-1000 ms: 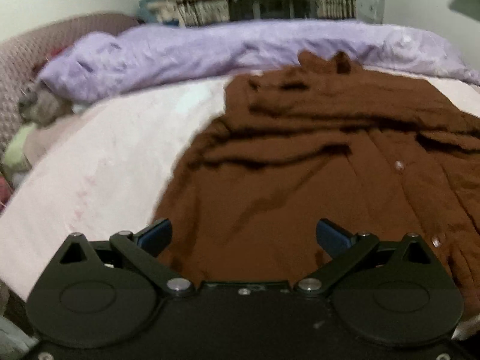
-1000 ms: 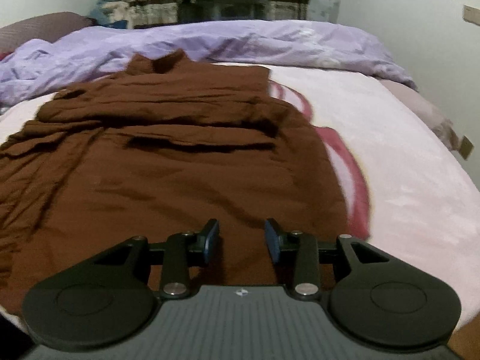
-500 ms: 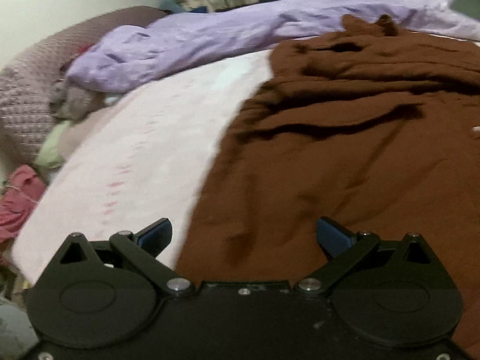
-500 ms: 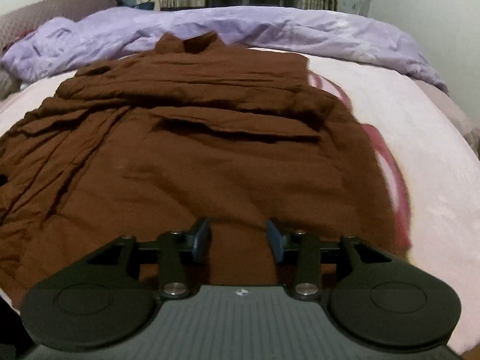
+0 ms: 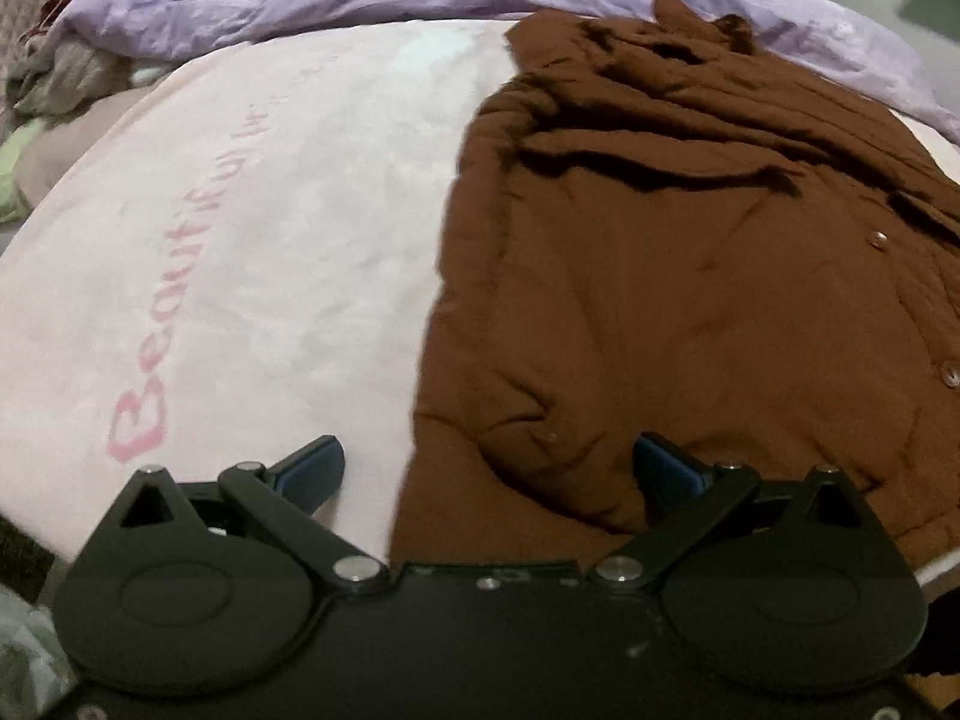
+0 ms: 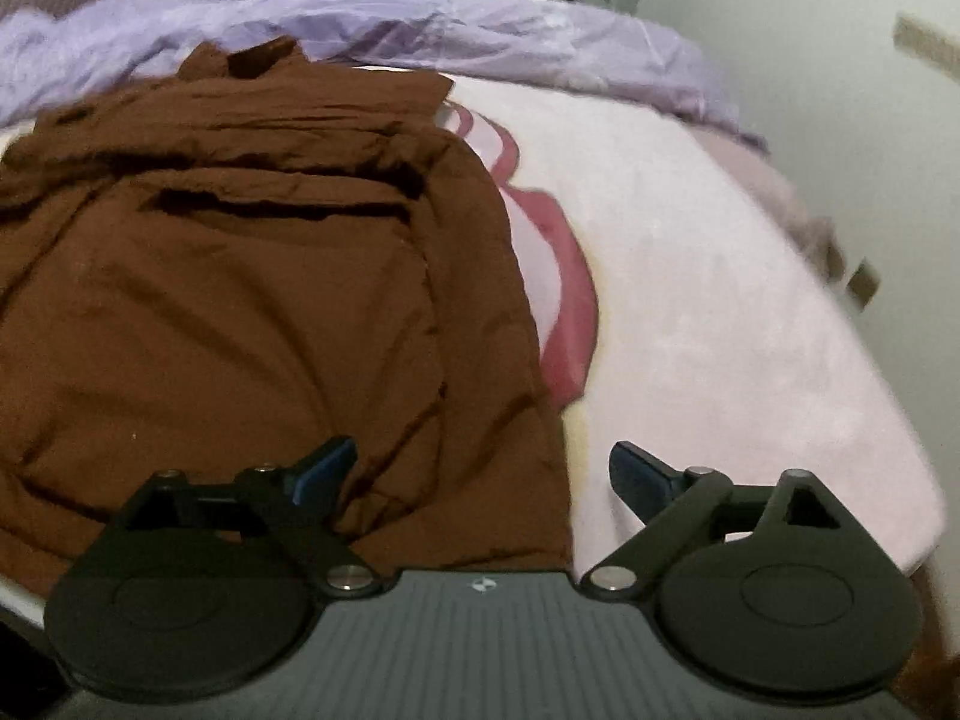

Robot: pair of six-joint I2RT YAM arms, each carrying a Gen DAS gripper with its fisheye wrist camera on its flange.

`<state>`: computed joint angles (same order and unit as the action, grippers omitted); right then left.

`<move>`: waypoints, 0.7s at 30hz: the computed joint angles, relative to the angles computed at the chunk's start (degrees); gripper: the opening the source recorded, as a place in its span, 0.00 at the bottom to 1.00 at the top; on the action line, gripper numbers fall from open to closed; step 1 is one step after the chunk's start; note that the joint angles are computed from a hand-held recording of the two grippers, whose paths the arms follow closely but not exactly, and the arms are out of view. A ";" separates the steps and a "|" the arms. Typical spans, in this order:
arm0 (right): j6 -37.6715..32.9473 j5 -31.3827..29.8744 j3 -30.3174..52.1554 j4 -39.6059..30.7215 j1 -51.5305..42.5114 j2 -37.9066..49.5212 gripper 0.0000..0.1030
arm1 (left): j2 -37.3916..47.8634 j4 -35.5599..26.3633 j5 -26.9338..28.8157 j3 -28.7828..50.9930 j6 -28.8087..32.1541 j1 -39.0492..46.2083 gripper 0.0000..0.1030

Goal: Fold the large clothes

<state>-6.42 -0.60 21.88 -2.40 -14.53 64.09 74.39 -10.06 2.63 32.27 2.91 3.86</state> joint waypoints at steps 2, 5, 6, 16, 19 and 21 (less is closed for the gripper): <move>1.08 -6.11 1.55 -0.68 -4.28 2.75 1.00 | -0.18 0.19 0.20 -0.18 -0.60 -1.05 1.00; 2.29 -6.28 -0.75 4.66 -3.62 3.83 1.00 | 1.15 2.96 -0.86 -0.63 -3.02 -3.31 1.00; 2.66 -5.25 -1.59 6.33 -1.95 3.27 1.00 | 1.47 4.30 -1.54 -1.01 -3.48 -4.07 1.00; 6.28 -13.31 1.97 -2.23 -4.68 -3.51 0.16 | -3.30 -2.57 -2.09 2.74 -3.71 -5.36 0.15; 8.21 -13.78 6.47 -3.63 -3.62 -5.11 0.15 | -0.97 -4.67 -3.21 9.01 -4.50 -6.30 0.13; 8.88 -13.19 11.74 -3.43 -2.04 -2.02 0.15 | 0.93 -5.00 -3.99 13.87 -4.70 -7.06 0.12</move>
<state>2.46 -13.79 33.63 -5.83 -16.57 62.06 75.32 -15.07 -1.36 46.14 -1.79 -3.20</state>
